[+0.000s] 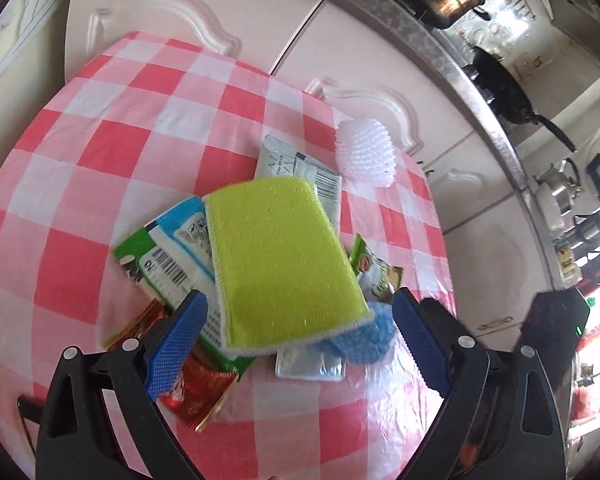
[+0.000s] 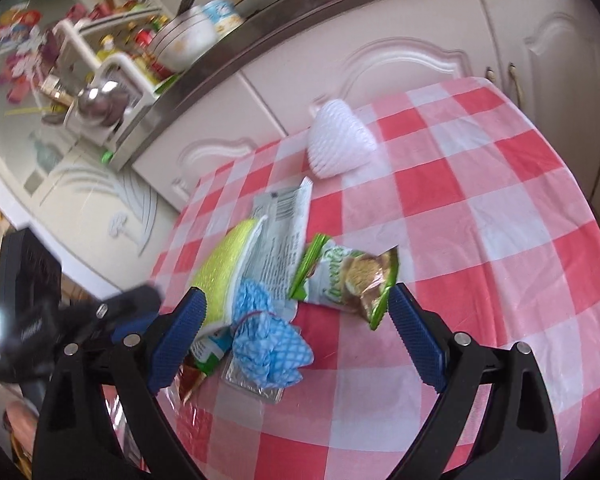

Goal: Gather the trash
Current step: 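Grasp the yellow-green sponge with the left gripper while the right gripper grasps the blue cloth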

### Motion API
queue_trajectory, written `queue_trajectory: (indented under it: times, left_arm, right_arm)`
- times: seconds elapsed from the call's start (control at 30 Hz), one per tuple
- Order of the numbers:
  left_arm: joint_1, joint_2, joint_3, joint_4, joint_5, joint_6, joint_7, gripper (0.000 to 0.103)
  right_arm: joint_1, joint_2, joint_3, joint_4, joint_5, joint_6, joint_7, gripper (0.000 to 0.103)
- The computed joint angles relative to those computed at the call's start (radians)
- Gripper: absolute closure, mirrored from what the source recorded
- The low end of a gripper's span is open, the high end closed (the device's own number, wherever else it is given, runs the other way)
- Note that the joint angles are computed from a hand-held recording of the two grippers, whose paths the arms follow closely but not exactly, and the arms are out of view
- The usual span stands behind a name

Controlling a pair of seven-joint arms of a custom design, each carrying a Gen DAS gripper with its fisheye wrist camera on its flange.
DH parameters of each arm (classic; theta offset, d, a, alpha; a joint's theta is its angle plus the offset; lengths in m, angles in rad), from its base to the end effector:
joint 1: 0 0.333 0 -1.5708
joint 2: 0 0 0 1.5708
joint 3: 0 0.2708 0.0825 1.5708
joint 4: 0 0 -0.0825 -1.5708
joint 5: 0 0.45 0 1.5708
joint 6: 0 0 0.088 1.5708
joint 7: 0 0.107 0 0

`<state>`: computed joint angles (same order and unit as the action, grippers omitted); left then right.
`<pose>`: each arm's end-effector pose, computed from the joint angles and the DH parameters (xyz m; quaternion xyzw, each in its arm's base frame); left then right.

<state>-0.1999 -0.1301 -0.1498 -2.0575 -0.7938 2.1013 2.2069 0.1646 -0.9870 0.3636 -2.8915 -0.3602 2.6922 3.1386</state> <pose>0.5586 -0.2416 0.4541 0.4248 -0.8351 0.3210 0.1386 0.3678 0.1935 0.4447 -0.3358 0.8363 -0.2006 0.3841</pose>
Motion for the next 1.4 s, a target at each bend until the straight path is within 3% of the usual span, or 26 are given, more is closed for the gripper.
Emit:
queue_trajectory:
  times: [0.2,0.43,0.6,0.93,1.03,1.17,1.27,1.4]
  left_arm:
    - [-0.023,0.058,-0.043,0.056,0.136,0.075,-0.089,0.01]
    - [-0.047,0.116,-0.077,0.093,0.337,0.161,-0.201,0.011]
    - [-0.057,0.128,-0.088,0.085,0.416,0.23,-0.239,0.01]
    - [-0.058,0.134,-0.088,0.078,0.428,0.274,-0.254,0.019]
    - [-0.056,0.126,-0.085,0.069,0.406,0.275,-0.231,0.02]
    - [-0.053,0.108,-0.079,0.055,0.372,0.278,-0.201,0.021]
    - [-0.051,0.09,-0.072,0.041,0.346,0.287,-0.172,0.021]
    - [-0.049,0.064,-0.063,0.024,0.316,0.298,-0.133,0.022]
  right_arm:
    - [0.035,0.094,-0.025,0.063,-0.011,-0.048,-0.118,0.01]
    - [0.051,0.112,-0.048,0.056,-0.001,0.005,-0.17,0.01]
    - [0.049,0.139,-0.061,0.046,0.03,0.061,-0.191,0.01]
    - [0.015,0.183,-0.044,0.053,0.054,0.13,-0.196,0.012]
    - [0.004,0.2,-0.036,0.063,0.057,0.141,-0.199,0.03]
    - [-0.004,0.214,-0.03,0.067,0.061,0.144,-0.197,0.045]
    - [0.001,0.222,-0.039,0.062,0.066,0.17,-0.207,0.055]
    - [-0.003,0.235,-0.032,0.07,0.072,0.174,-0.213,0.057]
